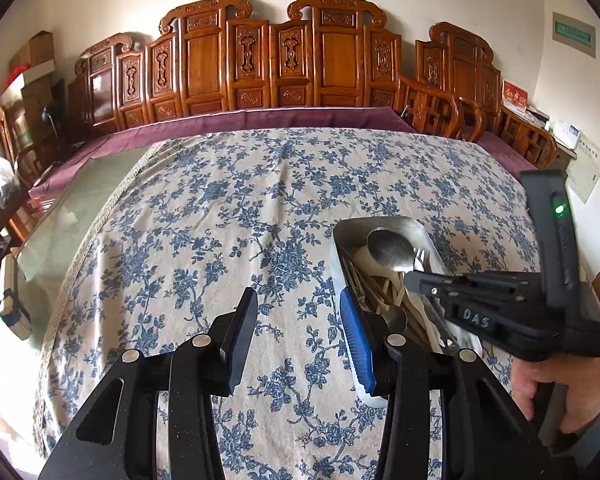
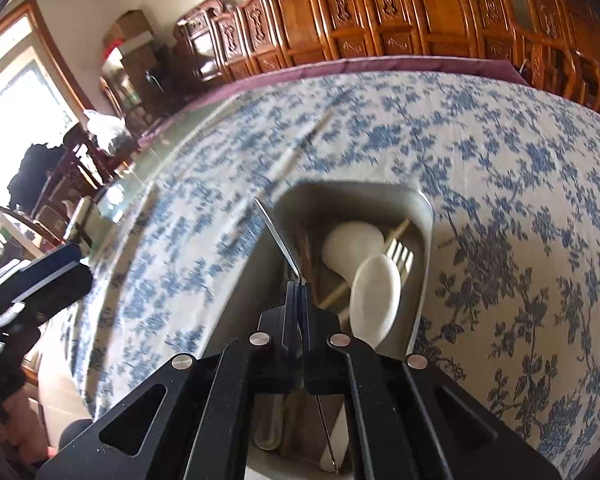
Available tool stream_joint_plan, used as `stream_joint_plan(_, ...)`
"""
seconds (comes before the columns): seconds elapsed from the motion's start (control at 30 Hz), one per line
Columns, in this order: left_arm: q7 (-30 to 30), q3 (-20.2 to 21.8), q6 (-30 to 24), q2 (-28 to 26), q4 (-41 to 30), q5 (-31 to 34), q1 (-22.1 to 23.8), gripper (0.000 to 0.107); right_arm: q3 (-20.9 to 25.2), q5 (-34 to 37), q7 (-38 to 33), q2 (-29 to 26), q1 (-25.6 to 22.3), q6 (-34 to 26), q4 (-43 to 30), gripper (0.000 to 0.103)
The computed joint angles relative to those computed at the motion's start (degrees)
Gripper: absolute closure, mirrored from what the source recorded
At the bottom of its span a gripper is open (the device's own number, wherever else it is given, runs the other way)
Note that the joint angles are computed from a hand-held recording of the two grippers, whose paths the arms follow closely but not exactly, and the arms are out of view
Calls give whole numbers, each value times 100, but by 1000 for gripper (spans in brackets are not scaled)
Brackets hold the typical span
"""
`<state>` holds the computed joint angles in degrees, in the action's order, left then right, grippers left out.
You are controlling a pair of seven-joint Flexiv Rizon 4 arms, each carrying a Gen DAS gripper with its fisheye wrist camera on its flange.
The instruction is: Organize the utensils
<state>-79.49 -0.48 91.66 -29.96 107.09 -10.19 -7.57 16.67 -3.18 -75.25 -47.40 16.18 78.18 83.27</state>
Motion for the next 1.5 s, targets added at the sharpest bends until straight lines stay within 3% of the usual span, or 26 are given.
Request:
stream_joint_plan(0.27,-10,-50,-1,-9,5,-9,23,66,190,112,-127,-157,-85,-264,-174,100)
stream_joint_plan(0.57,-1,-67,-1,-12,7,-20,40,66,-59,176,-6,-258,43,-484,-412,98)
stream_joint_plan(0.8,-35,-93,46,-44,28,-36,22,64,-55,124,-218,-103,-34,-248,-189,96)
stream_joint_plan(0.97,-66,-156,88,-68,39,-67,21,60,-183,21,-339,272,-53,195,412,96)
stream_joint_plan(1.1,-120,-142,73,-43,73,-68,-61,60,-132,10,-378,621,-218,615,957,84)
stream_joint_plan(1.23,-220,-128,99,9,158,-80,-161,54,-338,-100,-208,1037,-199,963,1559,82)
stream_joint_plan(1.4,-409,124,29,90,203,-5,-488,47,-986,-331,253,1575,162,1539,2375,44)
stream_joint_plan(1.5,-520,119,98,173,304,43,-569,33,-1775,-494,657,1895,742,1810,2870,29)
